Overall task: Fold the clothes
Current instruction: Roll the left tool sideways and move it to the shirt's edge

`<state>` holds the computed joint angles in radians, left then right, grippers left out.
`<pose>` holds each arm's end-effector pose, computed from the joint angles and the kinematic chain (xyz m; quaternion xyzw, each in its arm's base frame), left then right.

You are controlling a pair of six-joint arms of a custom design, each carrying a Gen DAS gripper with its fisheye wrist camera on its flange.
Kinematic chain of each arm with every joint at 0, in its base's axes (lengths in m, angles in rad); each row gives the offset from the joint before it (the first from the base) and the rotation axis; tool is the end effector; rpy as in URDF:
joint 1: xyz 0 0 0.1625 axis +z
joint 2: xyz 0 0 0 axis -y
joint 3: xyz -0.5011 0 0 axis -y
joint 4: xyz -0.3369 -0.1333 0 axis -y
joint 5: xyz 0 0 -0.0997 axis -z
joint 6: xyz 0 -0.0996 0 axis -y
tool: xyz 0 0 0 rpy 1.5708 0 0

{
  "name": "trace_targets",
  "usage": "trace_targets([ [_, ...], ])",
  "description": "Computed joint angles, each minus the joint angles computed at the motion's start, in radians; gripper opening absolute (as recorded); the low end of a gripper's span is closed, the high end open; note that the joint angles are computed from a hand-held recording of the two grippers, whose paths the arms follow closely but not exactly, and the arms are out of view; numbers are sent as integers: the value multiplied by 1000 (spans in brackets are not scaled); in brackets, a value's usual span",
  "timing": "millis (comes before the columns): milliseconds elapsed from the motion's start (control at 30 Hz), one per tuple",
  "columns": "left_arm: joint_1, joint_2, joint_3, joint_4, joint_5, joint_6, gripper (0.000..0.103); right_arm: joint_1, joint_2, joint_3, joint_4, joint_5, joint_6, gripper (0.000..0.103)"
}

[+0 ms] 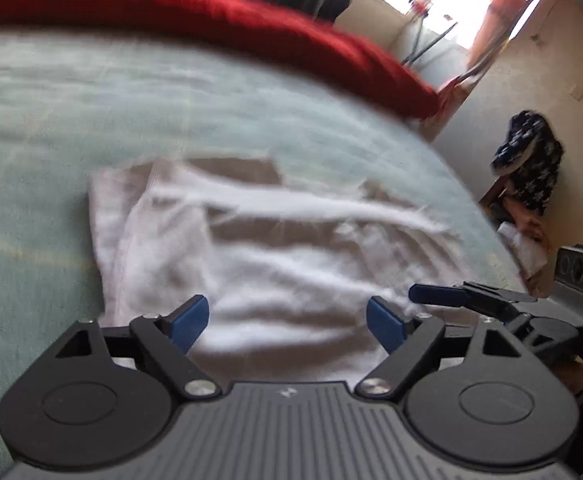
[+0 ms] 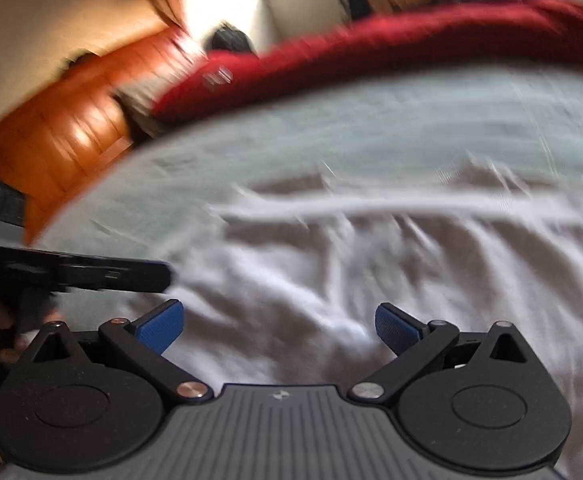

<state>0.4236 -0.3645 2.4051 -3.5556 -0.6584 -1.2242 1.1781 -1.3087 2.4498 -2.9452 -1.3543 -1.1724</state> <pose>-0.2882 -0.3626 -0.0257 -0.0223 0.8972 -0.3987 0.1886 -0.0062 -0.4192 0.2686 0.3869 -0.9085 0.1577 0.0055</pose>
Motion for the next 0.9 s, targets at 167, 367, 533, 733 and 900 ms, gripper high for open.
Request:
trace_targets([
  [167, 1, 8, 14, -27, -4, -15, 86, 4, 31, 16, -74, -42, 16, 103],
  [367, 3, 13, 2, -6, -1, -16, 91, -1, 42, 18, -89, -33, 42, 103],
  [533, -11, -14, -16, 84, 20, -40, 91, -6, 48, 31, -115, -25, 17, 103],
  [733, -67, -74, 22, 175, 95, -129, 91, -9, 54, 52, -158, -23, -16, 103],
  [900, -110, -116, 109, 224, 143, -306, 91, -1, 26, 68, -161, -30, -12, 103],
])
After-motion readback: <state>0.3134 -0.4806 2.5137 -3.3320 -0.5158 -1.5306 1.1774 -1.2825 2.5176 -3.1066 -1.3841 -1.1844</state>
